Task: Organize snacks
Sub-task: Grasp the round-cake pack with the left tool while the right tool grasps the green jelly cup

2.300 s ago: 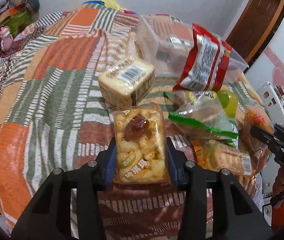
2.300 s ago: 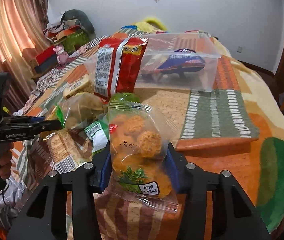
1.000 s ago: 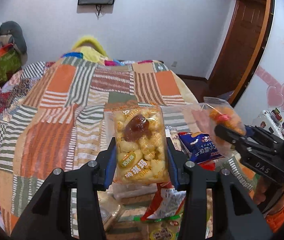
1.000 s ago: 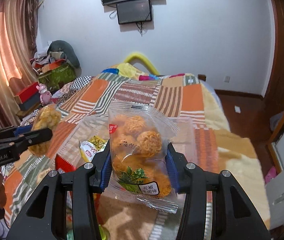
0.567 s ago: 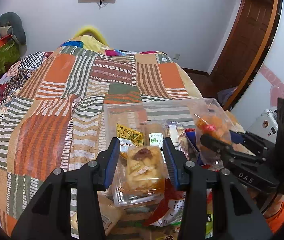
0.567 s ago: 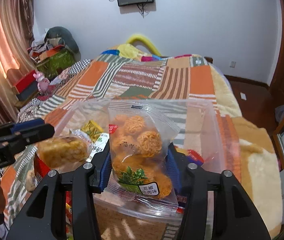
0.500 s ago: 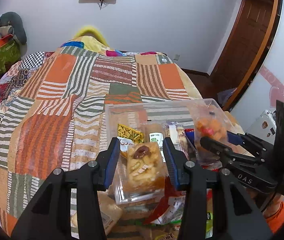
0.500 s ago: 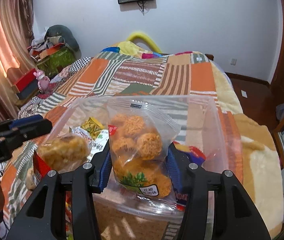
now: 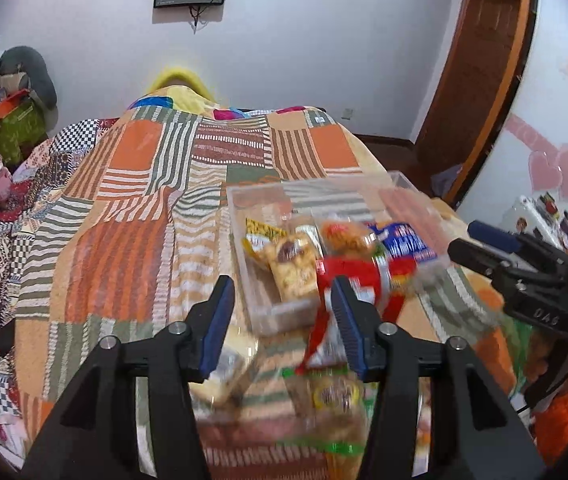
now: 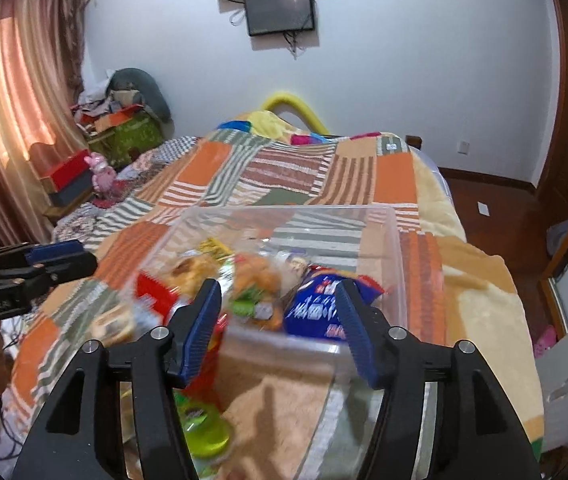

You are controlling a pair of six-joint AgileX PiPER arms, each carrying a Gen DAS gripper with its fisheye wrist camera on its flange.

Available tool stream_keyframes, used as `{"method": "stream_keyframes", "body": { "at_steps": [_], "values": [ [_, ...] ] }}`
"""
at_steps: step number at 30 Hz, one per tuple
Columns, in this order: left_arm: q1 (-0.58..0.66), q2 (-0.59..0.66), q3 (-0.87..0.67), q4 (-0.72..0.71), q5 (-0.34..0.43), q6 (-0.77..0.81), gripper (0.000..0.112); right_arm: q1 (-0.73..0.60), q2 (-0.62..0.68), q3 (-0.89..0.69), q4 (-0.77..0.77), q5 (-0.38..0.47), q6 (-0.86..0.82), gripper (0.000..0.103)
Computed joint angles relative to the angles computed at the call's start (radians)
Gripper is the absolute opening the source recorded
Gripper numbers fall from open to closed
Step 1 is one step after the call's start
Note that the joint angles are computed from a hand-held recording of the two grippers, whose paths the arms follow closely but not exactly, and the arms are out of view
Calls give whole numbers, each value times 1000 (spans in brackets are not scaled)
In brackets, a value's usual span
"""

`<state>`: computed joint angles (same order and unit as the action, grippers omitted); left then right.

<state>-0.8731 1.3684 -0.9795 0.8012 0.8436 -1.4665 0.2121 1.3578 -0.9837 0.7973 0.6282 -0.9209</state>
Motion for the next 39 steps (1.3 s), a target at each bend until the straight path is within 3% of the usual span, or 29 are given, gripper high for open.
{"method": "stream_keyframes", "body": {
  "at_steps": [6,9,15,24,31,36,39],
  "values": [
    [-192,-18,48,19,126,-115,65,41,-120,133,-32,-24,-8,61],
    [-248,-8,71,6,135,-164,66,55,-142,180,-38,-18,-3,61],
    [-255,19,125,-26,29,-218,68,110,-139,246,-62,-28,24,61],
    [-125,136,109,-67,-148,-133,68,137,-24,221,-43,-80,42,61],
    [-43,202,135,-81,-274,-107,67,126,68,190,30,-61,-6,59],
    [-6,201,188,-50,-370,-146,61,133,93,191,79,-42,-49,54],
    [-1,191,213,-29,-401,-164,58,122,109,189,114,-8,-84,45]
  ]
}}
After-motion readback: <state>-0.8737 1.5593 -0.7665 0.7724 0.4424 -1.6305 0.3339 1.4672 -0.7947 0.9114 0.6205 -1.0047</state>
